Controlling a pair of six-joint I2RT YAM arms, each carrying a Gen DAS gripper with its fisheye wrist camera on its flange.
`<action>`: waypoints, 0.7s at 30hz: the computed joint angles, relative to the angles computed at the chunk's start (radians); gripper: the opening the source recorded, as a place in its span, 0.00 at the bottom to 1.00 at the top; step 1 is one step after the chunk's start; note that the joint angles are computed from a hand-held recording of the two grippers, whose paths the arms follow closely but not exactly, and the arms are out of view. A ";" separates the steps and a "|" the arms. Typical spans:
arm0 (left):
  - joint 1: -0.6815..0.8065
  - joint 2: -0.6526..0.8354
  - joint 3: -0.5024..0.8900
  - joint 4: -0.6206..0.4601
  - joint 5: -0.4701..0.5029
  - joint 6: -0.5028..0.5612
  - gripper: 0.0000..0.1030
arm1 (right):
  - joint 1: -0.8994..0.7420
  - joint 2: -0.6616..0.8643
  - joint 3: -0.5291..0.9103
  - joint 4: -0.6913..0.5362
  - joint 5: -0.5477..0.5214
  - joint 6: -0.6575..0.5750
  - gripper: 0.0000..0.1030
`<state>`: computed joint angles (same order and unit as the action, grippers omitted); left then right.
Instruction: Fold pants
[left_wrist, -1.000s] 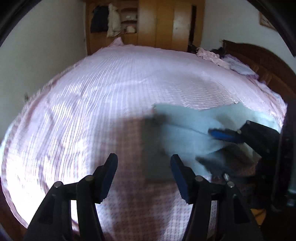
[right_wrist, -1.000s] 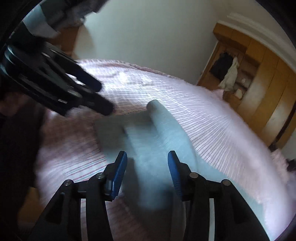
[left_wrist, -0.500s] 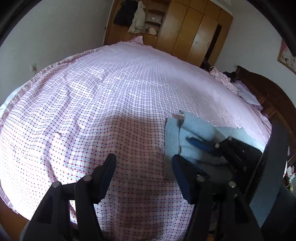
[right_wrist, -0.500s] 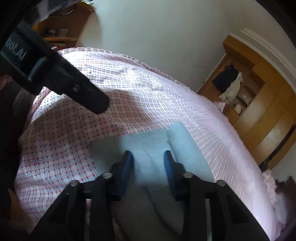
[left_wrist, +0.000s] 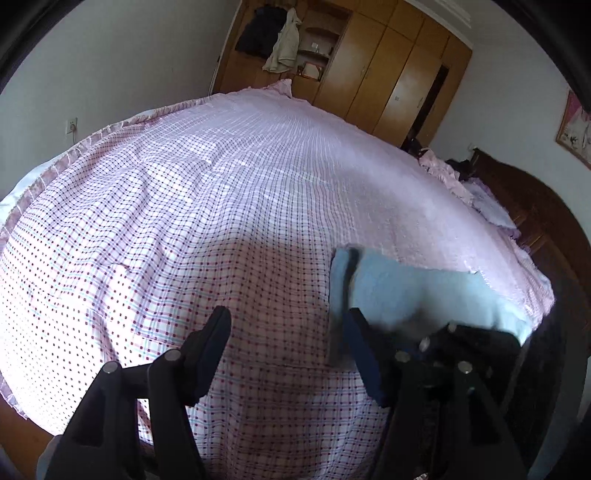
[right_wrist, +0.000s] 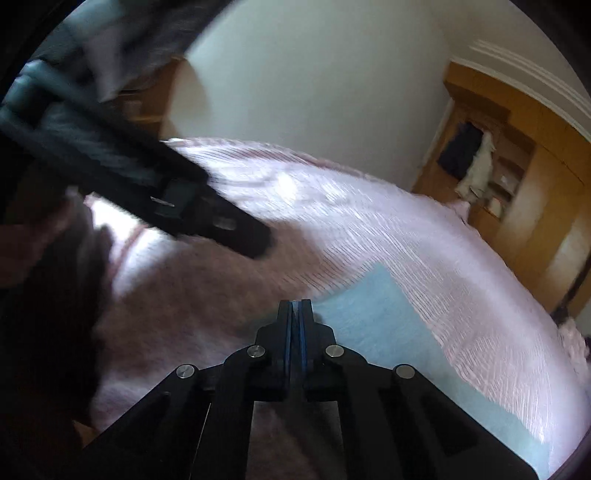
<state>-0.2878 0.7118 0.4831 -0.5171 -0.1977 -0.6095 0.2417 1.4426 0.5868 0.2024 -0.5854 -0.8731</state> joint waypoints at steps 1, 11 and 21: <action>0.008 -0.009 -0.003 0.002 0.011 0.000 0.65 | 0.022 -0.014 -0.023 0.011 0.022 -0.021 0.00; 0.003 -0.011 -0.002 -0.014 0.002 -0.013 0.65 | 0.068 -0.024 -0.044 -0.106 -0.048 -0.084 0.00; 0.111 -0.035 -0.021 0.002 0.113 -0.012 0.65 | -0.070 -0.048 0.032 -0.222 -0.054 -0.066 0.27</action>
